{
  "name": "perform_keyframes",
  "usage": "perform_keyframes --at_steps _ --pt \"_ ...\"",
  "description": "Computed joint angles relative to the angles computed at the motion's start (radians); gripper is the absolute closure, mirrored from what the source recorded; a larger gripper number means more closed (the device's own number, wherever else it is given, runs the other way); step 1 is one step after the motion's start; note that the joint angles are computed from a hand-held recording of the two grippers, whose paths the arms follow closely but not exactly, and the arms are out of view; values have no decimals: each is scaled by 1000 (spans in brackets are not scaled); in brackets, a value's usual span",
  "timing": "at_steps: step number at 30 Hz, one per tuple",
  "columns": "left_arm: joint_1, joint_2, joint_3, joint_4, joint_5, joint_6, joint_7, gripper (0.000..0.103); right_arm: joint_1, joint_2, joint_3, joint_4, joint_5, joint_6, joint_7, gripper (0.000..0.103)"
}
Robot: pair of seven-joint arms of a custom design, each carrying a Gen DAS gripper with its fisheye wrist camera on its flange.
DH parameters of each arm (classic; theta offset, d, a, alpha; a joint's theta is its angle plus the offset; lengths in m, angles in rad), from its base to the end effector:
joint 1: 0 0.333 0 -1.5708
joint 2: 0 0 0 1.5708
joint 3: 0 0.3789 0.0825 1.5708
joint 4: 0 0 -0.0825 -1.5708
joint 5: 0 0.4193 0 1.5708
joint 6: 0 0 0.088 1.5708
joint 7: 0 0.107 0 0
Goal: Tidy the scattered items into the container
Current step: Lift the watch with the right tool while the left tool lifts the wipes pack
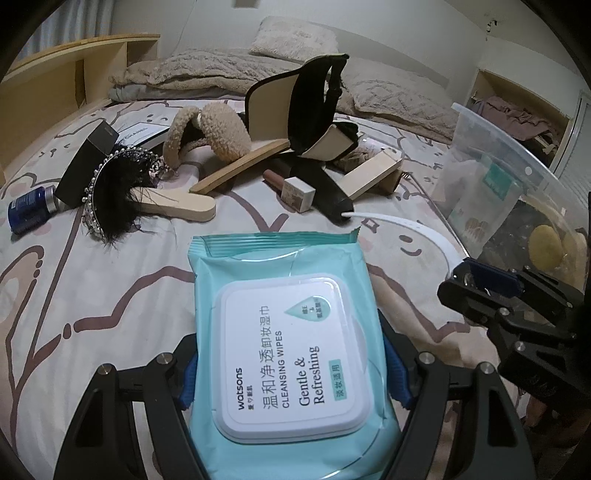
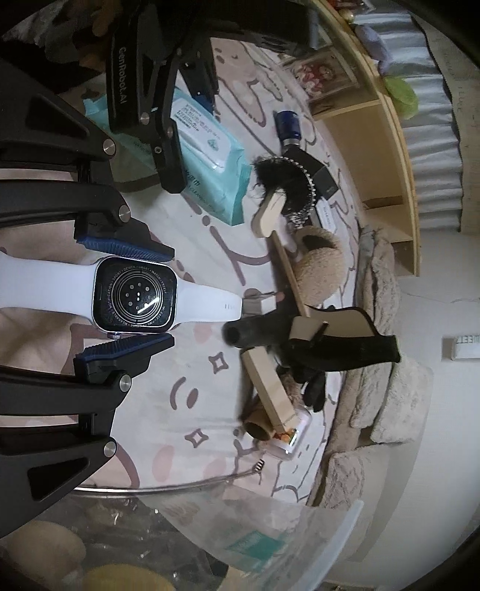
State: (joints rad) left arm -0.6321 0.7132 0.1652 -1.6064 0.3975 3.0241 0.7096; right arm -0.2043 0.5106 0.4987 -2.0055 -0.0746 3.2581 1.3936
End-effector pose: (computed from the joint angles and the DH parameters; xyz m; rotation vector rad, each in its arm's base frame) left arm 0.6917 -0.4149 0.3142 -1.8116 1.9316 -0.8955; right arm 0.6857 0.1707 0.3511 -1.9742 1.3163 -0.5039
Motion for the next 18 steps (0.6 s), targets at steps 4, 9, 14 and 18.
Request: perform_keyframes --at_steps 4,9,14,18 --pt "-23 -13 21 -13 5 16 -14 26 -37 -17 33 -25 -11 24 12 63" --pt "-51 -31 44 -31 13 32 -30 26 -58 -49 42 -57 -47 53 53 63" --pt "-87 -62 74 -69 16 62 -49 26 -116 -85 83 -97 -119 93 112 63" --pt "-148 -91 142 -99 28 83 -79 26 -169 -121 120 -126 -182 132 176 63"
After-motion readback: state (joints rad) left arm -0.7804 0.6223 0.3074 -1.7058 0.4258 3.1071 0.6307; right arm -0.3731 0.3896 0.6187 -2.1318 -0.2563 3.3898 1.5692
